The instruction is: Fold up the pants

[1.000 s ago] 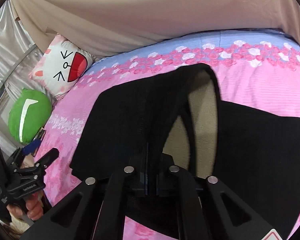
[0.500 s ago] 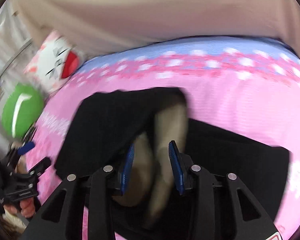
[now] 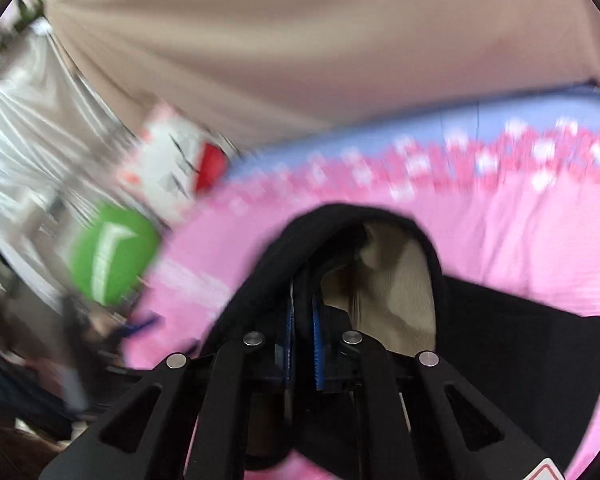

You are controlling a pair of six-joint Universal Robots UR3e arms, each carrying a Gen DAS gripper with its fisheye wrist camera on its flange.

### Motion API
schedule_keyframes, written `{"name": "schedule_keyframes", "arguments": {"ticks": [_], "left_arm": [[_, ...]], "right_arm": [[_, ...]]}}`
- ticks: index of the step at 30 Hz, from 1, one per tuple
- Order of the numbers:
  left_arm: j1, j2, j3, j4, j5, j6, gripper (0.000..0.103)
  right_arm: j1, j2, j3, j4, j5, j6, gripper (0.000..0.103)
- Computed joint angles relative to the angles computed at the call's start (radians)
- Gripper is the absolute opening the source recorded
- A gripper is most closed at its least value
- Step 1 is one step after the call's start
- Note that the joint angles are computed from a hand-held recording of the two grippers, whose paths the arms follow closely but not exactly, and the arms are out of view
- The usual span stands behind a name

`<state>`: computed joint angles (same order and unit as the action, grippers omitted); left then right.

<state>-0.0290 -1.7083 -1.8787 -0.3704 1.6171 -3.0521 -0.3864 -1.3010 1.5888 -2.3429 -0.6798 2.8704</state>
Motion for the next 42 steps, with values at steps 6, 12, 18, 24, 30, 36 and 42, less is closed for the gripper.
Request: {"name": "schedule_keyframes", "arguments": {"ticks": [6,12,18,24,30,36,42], "left_arm": [[-0.037,-0.037,0.016,-0.001,-0.015,0.005,0.098],[-0.084,-0.059,0.049,-0.035,-0.051,-0.002,0.098],[-0.099,-0.068,0.074,-0.069,-0.131,-0.029,0.098],[-0.161,-0.082,0.093,-0.068,-0.105,-0.029,0.098],[-0.173,-0.055,0.097,-0.089,-0.096,-0.038,0.098],[-0.172,-0.077,0.098,-0.072,-0.104,-0.038,0.098],[-0.114,-0.135,0.160,-0.197,-0.262,-0.059,0.098]], "right_arm": [[-0.152,-0.172,0.319,-0.070,-0.173,-0.027,0.011],[-0.317,-0.300,0.525,-0.103,-0.097,-0.029,0.059],[-0.409,-0.428,0.579,0.148,0.027,-0.220,0.070],[-0.229,-0.267,0.623,-0.199,-0.107,-0.075,0.037],[-0.204,-0.396,0.572,-0.139,-0.083,-0.093,0.015],[-0.336,-0.546,0.642,-0.093,-0.211,-0.173,0.017],[-0.392,-0.490,0.723,-0.173,-0.203,-0.116,0.059]]}}
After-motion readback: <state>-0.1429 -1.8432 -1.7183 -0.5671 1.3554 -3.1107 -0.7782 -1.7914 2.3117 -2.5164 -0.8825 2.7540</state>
